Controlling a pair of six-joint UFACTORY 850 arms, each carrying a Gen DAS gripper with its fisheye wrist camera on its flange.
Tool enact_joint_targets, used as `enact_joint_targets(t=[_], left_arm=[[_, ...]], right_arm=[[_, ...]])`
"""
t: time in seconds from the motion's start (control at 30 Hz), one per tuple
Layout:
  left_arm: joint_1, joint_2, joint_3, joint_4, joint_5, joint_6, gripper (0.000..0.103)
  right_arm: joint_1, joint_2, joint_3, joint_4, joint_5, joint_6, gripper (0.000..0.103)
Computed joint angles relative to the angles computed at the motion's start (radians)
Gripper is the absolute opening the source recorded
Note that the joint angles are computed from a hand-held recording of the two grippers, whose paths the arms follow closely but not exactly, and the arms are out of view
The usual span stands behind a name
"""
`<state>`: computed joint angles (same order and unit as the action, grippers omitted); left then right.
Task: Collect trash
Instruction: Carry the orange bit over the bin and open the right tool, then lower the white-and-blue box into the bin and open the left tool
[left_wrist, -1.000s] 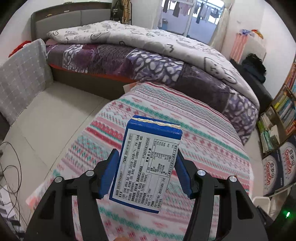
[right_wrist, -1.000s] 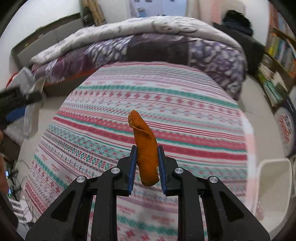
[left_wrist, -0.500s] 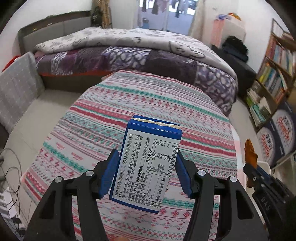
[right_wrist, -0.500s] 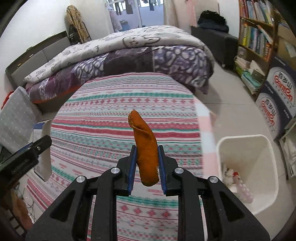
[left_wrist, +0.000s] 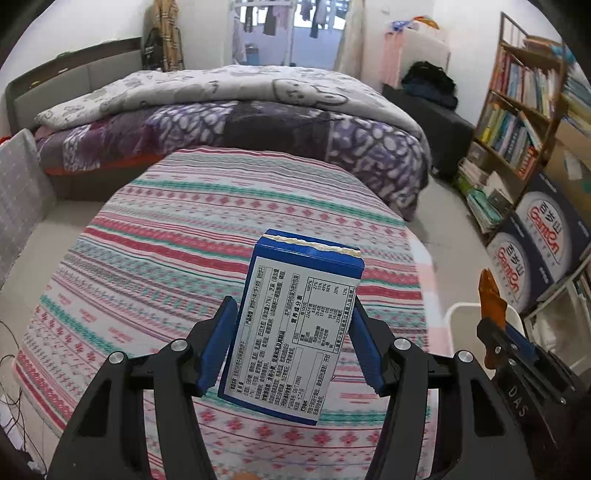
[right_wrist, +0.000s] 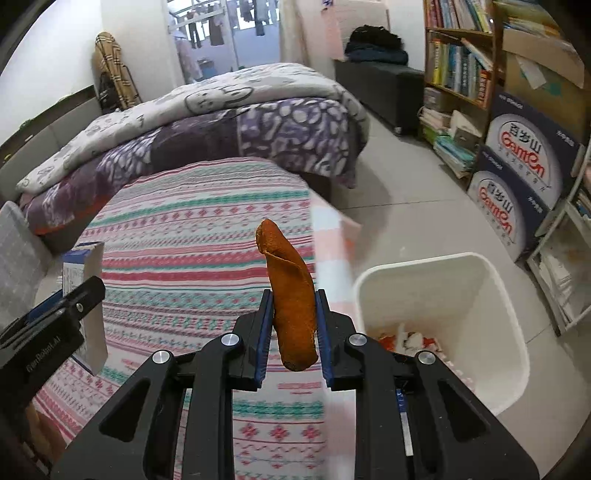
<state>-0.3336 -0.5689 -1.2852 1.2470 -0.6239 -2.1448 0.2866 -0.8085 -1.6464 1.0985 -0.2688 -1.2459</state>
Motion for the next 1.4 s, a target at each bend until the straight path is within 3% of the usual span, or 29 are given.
enact_joint_targets(t=[0.3,0.7,0.73,0.83,0.87,0.93,1.03,1.3,1.4], left_arm=[[-0.025,-0.081,-0.117,-0.028,0.031,0.087,0.059],[-0.053,-0.193,-0.281,-0.068,0.145,0.261,0.059],[-0.057,-0.210,-0.307,-0.086,0.162,0.300,0.059],[-0.066,-0.248,-0.365,-0.142,0.193,0.400,0.059],[-0.072,-0.265,-0.392,-0.165,0.195,0.441,0.059],[-0.080,-0.291,-0.432,-0.206,0.202,0.507,0.059],[-0.083,-0.337,-0.504,-0.337,0.230,0.654,0.059],[-0.089,-0.437,-0.663,-0.611,0.263,0.961,0.060],[-0.090,-0.466,-0.711,-0.693,0.266,1.048,0.070]], right_arm=[[-0.047,-0.041,-0.067,-0.206,-0.004,0.263,0.021],[-0.121,-0.109,-0.182,-0.535,-0.047,0.708,0.024],[-0.126,-0.118,-0.196,-0.575,-0.057,0.755,0.026],[-0.147,-0.125,-0.208,-0.686,-0.041,0.914,0.053],[-0.151,-0.126,-0.209,-0.717,-0.033,0.955,0.058],[-0.168,-0.127,-0.214,-0.767,-0.023,1.032,0.059],[-0.192,-0.132,-0.224,-0.821,-0.018,1.133,0.071],[-0.245,-0.143,-0.249,-0.802,-0.034,1.244,0.078],[-0.253,-0.141,-0.247,-0.800,-0.028,1.267,0.083]])
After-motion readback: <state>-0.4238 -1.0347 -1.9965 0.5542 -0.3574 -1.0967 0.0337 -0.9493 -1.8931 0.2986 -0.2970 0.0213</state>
